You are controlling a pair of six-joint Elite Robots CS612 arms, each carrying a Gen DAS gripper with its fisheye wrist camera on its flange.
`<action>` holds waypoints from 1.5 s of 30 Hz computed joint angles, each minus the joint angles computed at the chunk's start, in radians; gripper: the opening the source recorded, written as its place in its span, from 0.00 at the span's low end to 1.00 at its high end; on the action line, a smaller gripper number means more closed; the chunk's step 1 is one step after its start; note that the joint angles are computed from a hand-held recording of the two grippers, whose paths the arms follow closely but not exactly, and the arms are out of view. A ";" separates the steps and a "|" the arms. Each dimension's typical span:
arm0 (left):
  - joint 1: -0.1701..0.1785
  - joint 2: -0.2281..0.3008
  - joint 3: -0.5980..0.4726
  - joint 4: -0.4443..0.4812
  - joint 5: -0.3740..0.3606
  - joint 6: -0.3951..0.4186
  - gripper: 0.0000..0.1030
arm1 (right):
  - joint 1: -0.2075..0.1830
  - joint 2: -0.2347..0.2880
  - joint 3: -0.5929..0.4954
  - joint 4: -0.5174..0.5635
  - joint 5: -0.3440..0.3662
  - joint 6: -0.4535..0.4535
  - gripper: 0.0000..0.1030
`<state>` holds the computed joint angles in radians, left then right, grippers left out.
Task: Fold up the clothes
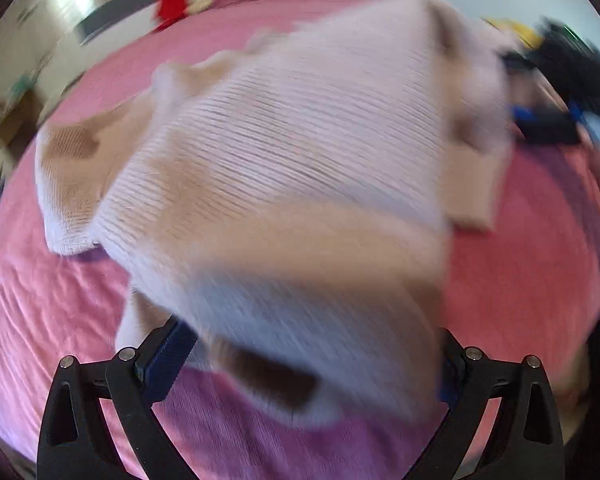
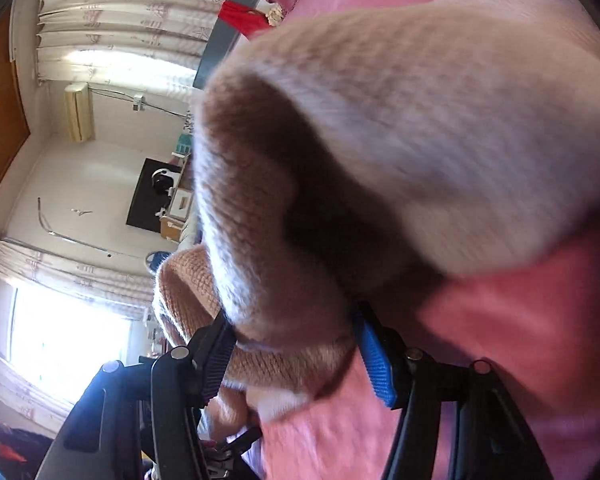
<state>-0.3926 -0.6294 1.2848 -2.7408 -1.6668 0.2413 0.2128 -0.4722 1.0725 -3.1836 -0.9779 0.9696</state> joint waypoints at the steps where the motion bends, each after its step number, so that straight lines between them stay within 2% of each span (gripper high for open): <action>1: 0.001 0.014 -0.032 0.024 0.003 -0.039 0.97 | 0.001 0.008 -0.021 0.015 -0.011 -0.006 0.58; 5: 0.002 0.057 -0.116 0.043 -0.016 -0.104 0.97 | 0.003 0.031 -0.085 0.123 -0.035 -0.093 0.61; 8: 0.020 0.085 -0.170 0.071 -0.117 -0.162 0.97 | 0.005 0.044 -0.088 0.087 -0.043 -0.076 0.62; 10: 0.039 0.098 -0.209 0.104 -0.221 -0.209 0.94 | -0.001 0.050 -0.083 0.055 -0.010 -0.028 0.52; 11: 0.050 0.102 -0.226 0.123 -0.278 -0.229 0.85 | -0.005 0.056 -0.080 0.023 0.018 0.018 0.37; 12: 0.061 0.107 -0.244 0.140 -0.337 -0.250 0.75 | -0.012 0.066 -0.077 -0.052 0.057 0.107 0.22; 14: 0.080 0.103 -0.256 0.125 -0.437 -0.276 0.70 | -0.024 0.095 -0.082 -0.240 0.113 0.315 0.19; 15: 0.088 0.098 -0.258 0.108 -0.480 -0.288 0.70 | -0.028 0.096 -0.072 -0.327 0.117 0.391 0.18; 16: 0.096 0.095 -0.261 0.089 -0.523 -0.301 0.70 | -0.029 0.093 -0.062 -0.373 0.120 0.426 0.18; 21: 0.134 0.039 -0.181 -0.044 -0.714 -0.383 0.64 | -0.037 0.029 0.029 -0.479 0.176 0.430 0.17; 22: 0.145 0.012 -0.136 -0.085 -0.750 -0.399 0.63 | -0.038 0.018 0.043 -0.514 0.186 0.445 0.17; 24: 0.167 -0.033 -0.069 -0.146 -0.826 -0.429 0.63 | -0.042 0.002 0.066 -0.618 0.204 0.516 0.16; 27: 0.175 -0.063 -0.022 -0.242 -0.890 -0.487 0.63 | -0.049 -0.006 0.060 -0.805 0.205 0.655 0.11; 28: 0.175 -0.073 -0.013 -0.263 -0.902 -0.503 0.63 | -0.048 -0.011 0.053 -0.845 0.196 0.667 0.11; 29: 0.175 -0.091 0.001 -0.265 -0.895 -0.499 0.63 | -0.044 -0.036 0.076 -0.860 0.187 0.637 0.11; 31: 0.170 -0.135 0.053 -0.206 -0.842 -0.423 0.63 | -0.046 -0.105 0.151 -0.767 0.193 0.461 0.14; 32: 0.165 -0.152 0.076 -0.169 -0.808 -0.379 0.64 | -0.040 -0.135 0.175 -0.677 0.181 0.356 0.22; 33: 0.159 -0.166 0.098 -0.132 -0.760 -0.341 0.67 | -0.037 -0.181 0.235 -0.585 0.159 0.251 0.36; 34: 0.150 -0.177 0.117 -0.093 -0.684 -0.314 0.70 | -0.028 -0.225 0.287 -0.480 0.120 0.146 0.39; 35: 0.142 -0.182 0.130 -0.061 -0.613 -0.301 0.78 | -0.019 -0.248 0.330 -0.376 0.073 0.042 0.43; 36: 0.135 -0.180 0.135 -0.033 -0.551 -0.303 0.79 | -0.010 -0.256 0.331 -0.271 0.038 -0.045 0.45; 37: 0.127 -0.174 0.135 -0.004 -0.488 -0.309 0.79 | 0.000 -0.261 0.349 -0.188 0.014 -0.090 0.45; 39: 0.115 -0.153 0.117 0.066 -0.391 -0.321 0.79 | 0.014 -0.232 0.340 -0.047 0.009 -0.092 0.45; 42: 0.099 -0.127 0.088 0.119 -0.269 -0.319 0.79 | 0.030 -0.151 0.271 0.033 0.046 -0.040 0.45; 45: 0.086 -0.107 0.070 0.080 -0.197 -0.301 0.80 | 0.054 -0.137 0.224 0.064 0.014 -0.111 0.45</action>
<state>-0.3069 -0.7360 1.3552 -2.6607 -1.8635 -0.0602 0.2667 -0.6095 1.2968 -3.1195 -0.9635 0.8588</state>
